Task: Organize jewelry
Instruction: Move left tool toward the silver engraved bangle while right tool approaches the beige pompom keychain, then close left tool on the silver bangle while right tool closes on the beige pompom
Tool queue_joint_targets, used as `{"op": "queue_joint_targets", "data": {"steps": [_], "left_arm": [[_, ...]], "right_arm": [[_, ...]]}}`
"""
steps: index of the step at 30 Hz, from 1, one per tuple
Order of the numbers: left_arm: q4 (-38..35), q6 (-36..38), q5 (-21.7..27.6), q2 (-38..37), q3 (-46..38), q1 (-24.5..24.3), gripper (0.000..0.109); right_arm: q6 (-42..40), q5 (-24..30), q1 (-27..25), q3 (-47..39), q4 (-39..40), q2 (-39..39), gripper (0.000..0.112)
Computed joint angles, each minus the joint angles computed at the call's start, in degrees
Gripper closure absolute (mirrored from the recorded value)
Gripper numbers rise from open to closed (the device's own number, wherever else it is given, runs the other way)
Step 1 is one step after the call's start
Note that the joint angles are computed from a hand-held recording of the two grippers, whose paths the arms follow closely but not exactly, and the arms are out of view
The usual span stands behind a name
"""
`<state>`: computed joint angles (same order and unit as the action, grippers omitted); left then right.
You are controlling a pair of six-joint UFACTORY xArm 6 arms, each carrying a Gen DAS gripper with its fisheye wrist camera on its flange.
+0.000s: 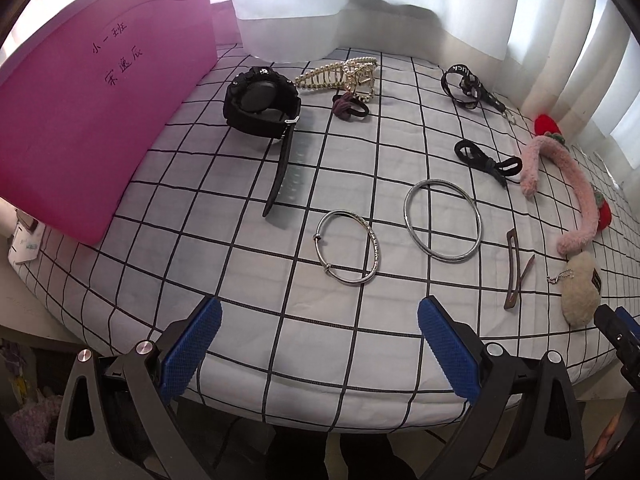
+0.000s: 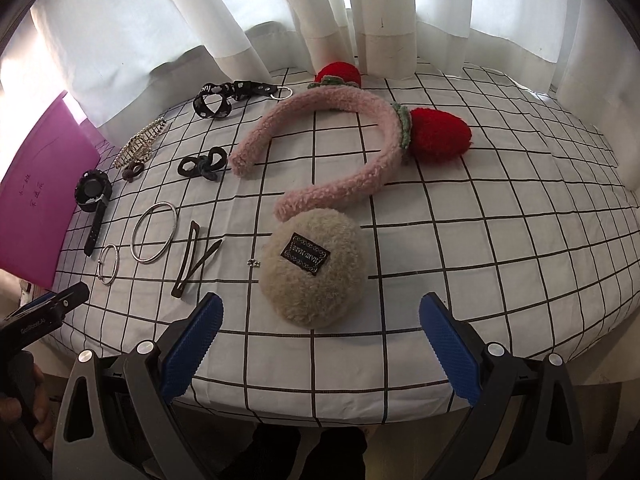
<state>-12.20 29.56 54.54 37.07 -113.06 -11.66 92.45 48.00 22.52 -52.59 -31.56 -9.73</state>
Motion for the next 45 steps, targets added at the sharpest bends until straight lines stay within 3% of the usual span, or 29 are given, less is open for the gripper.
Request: {"op": "queue_joint_targets", "data": {"steps": [11, 20, 27, 40, 45], "left_arm": [[2.28, -3.82, -3.19, 4.84, -3.33, -1.36, 0.012], [2.2, -5.1, -2.15, 8.16, -7.24, -1.89, 0.011], [-0.81, -2.28, -7.77, 7.64, -4.26, -2.29, 0.011], [-3.51, 0.86, -12.63, 3.6, 2.82, -1.69, 0.011], [-6.03, 4.11, -14.85, 1.21, 6.7, -1.63, 0.021]], "right_arm": [[-0.15, -2.78, -1.94, 0.2, -1.77, 2.97, 0.018], [-0.42, -1.79, -2.15, -0.19, -1.21, 4.57, 0.018], [-0.49, -1.45, -2.44, -0.08, -1.54, 4.95, 0.018], [-2.26, 2.42, -1.71, -3.48, -3.5, 8.08, 0.019], [-2.44, 2.81, -1.05, -3.95, -5.29, 8.43, 0.028]]}}
